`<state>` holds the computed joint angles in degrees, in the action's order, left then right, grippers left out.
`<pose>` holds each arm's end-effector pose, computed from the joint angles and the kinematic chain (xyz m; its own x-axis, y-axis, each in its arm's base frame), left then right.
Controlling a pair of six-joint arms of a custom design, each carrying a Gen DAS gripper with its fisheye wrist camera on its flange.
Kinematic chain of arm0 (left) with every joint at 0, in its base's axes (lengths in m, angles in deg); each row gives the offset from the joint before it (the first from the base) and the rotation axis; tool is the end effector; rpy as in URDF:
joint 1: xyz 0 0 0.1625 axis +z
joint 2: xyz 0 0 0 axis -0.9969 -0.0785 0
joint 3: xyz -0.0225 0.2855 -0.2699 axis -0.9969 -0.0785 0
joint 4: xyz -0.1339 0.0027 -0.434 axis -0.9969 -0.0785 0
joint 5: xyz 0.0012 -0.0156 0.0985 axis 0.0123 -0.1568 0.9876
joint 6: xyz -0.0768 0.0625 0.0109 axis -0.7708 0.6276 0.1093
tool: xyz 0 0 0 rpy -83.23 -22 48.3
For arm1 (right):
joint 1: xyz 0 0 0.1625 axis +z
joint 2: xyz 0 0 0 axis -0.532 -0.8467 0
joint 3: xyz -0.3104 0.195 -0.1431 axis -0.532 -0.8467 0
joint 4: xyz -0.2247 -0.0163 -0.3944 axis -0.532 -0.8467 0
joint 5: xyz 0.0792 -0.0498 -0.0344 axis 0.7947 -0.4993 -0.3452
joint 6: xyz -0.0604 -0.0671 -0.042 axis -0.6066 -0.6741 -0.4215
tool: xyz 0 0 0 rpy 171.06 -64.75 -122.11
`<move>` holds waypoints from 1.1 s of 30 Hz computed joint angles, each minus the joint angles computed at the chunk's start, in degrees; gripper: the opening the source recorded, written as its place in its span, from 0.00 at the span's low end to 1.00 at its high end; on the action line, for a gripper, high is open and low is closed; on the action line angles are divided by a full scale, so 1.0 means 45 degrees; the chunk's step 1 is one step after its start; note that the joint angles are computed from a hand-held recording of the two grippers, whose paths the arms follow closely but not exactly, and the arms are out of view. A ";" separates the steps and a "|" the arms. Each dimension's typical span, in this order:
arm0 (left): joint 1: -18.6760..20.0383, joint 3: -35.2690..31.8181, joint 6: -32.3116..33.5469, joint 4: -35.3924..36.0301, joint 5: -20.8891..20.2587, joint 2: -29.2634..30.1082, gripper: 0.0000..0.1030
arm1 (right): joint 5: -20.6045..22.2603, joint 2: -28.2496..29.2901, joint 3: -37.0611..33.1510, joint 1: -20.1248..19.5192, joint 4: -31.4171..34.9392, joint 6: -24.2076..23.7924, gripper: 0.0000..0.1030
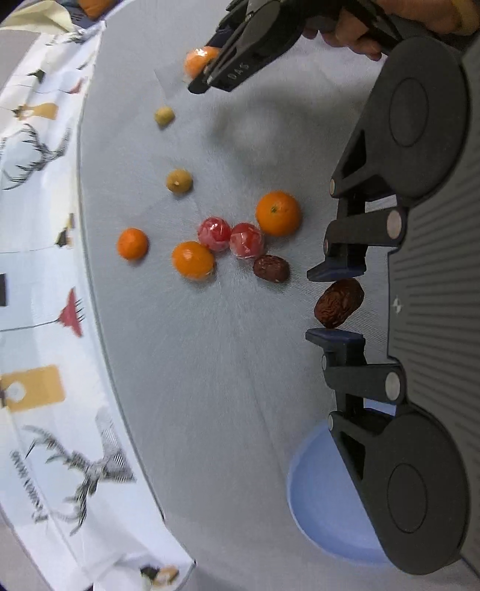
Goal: Organize fruits
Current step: 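Carry the red date over the blue plate and open the left tool while the right tool follows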
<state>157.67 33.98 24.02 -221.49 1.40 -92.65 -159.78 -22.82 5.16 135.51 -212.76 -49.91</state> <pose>-0.0330 -0.7776 0.2158 -0.6686 0.1086 -0.7356 0.3912 0.8927 -0.2238 0.2458 -0.7513 -0.0781 -0.6906 0.2200 0.6890 -0.5173 0.5156 -0.6831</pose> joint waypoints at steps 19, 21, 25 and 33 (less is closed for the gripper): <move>-0.2089 0.6127 -0.1959 0.1089 0.0226 -0.7459 0.29 | 0.1022 -0.6267 1.0429 0.4136 -0.0836 0.3339 0.39; -0.2186 0.6681 -0.2012 0.1128 0.0319 -0.8152 0.29 | 0.0939 -0.6214 1.0586 0.4480 -0.1060 0.3302 0.39; -0.2313 0.7525 -0.2369 0.1155 0.0473 -0.9343 0.29 | 0.1029 -0.6216 1.0732 0.5014 -0.0767 0.3288 0.39; -0.2740 0.8613 -0.2946 0.1288 0.1022 -1.1100 0.29 | 0.1135 -0.6140 1.0822 0.5588 -0.0824 0.3089 0.39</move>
<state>145.34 72.74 10.77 -215.69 6.00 -142.60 -154.67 -50.45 53.86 160.65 -216.46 -36.01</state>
